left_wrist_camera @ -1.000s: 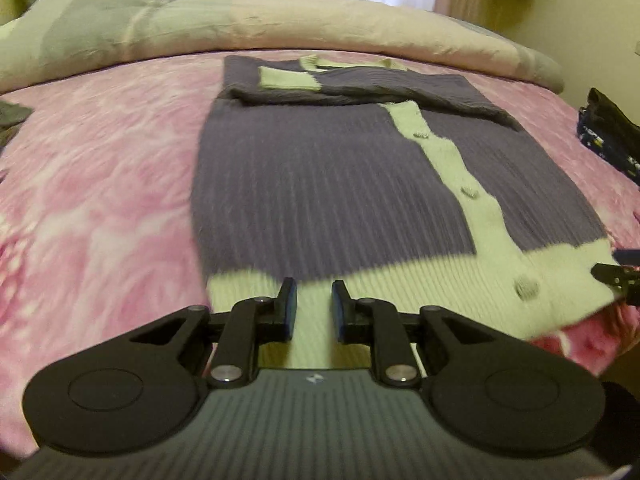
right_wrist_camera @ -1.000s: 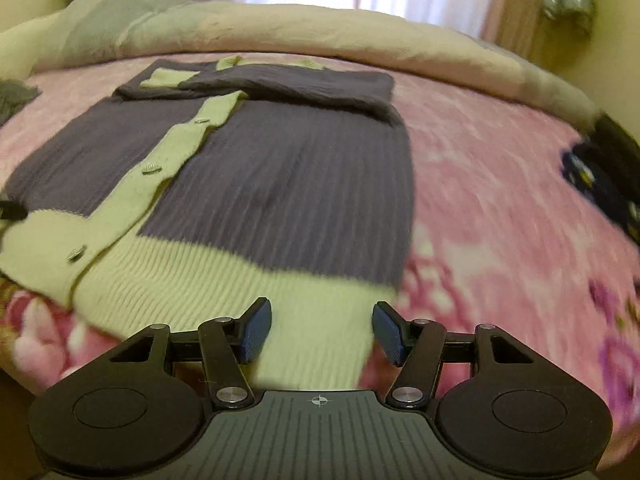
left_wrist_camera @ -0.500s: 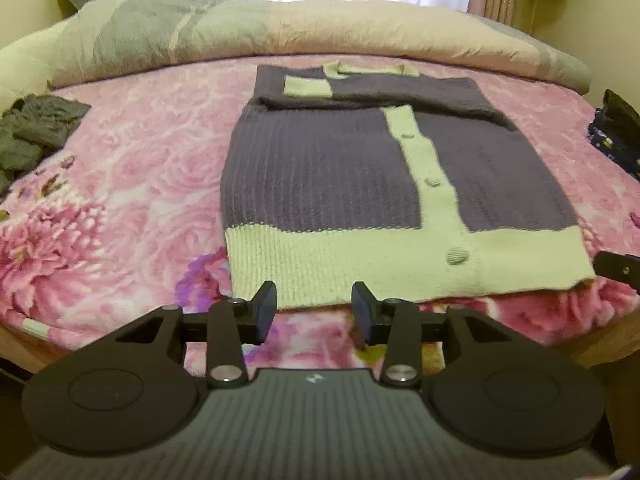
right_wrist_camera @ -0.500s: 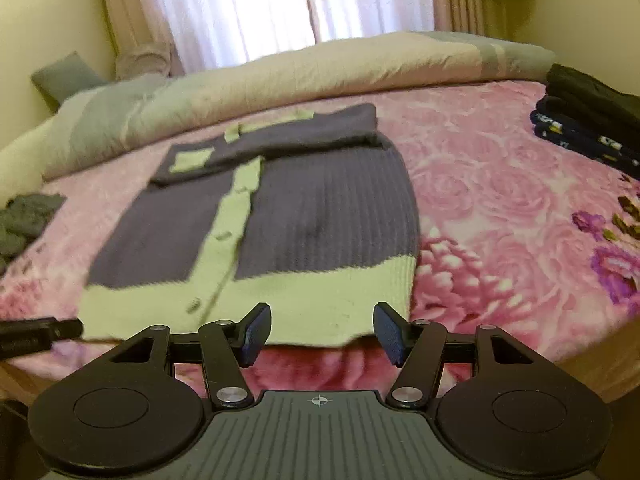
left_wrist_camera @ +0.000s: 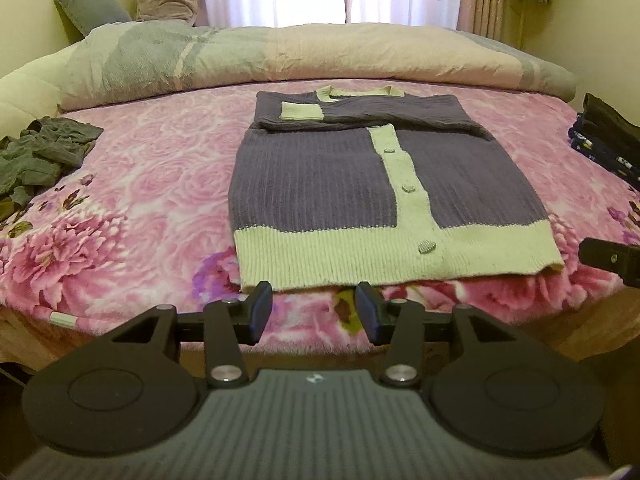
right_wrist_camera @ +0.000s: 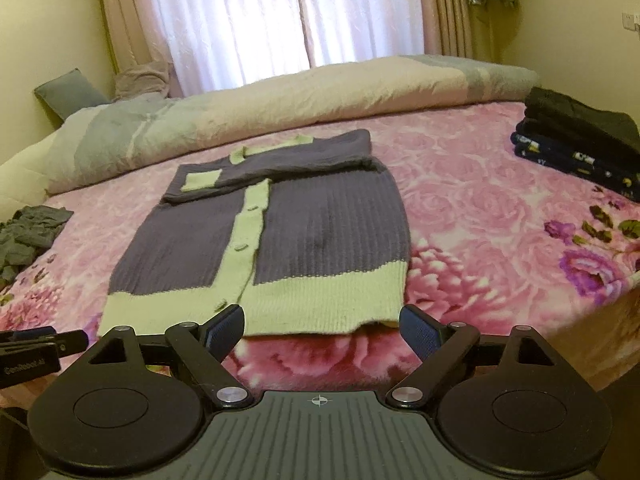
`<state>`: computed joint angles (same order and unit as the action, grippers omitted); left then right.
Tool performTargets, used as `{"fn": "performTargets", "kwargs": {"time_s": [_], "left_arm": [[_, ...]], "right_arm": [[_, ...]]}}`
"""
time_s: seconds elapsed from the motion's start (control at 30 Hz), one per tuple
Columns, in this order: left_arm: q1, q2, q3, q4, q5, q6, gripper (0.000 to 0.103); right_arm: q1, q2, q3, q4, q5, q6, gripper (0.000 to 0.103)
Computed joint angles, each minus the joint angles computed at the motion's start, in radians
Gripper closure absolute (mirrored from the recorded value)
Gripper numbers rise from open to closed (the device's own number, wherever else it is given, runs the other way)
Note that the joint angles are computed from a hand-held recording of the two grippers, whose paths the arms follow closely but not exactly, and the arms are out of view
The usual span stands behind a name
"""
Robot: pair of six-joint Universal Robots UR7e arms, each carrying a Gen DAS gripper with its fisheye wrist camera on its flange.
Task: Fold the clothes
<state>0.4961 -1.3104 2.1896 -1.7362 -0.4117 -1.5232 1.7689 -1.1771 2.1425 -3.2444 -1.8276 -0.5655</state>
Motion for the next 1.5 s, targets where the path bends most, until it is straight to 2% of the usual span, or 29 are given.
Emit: {"fn": "performTargets", "kwargs": {"time_s": [0.47, 0.77, 1.1, 1.5], "left_arm": [[-0.095, -0.045, 0.026, 0.142, -0.022, -0.149, 0.06], [-0.125, -0.054, 0.027, 0.198, -0.029, -0.193, 0.058], [-0.132, -0.062, 0.041, 0.173, -0.025, -0.169, 0.057], [-0.096, -0.069, 0.064, 0.052, -0.016, -0.062, 0.056]], "right_arm": [[0.025, -0.066, 0.085, -0.031, 0.0, -0.034, 0.016], [0.025, -0.089, 0.111, -0.039, 0.015, -0.038, 0.016], [0.025, -0.093, 0.119, -0.046, 0.018, -0.037, 0.016], [0.022, -0.088, 0.109, -0.041, 0.007, -0.033, 0.016]]}}
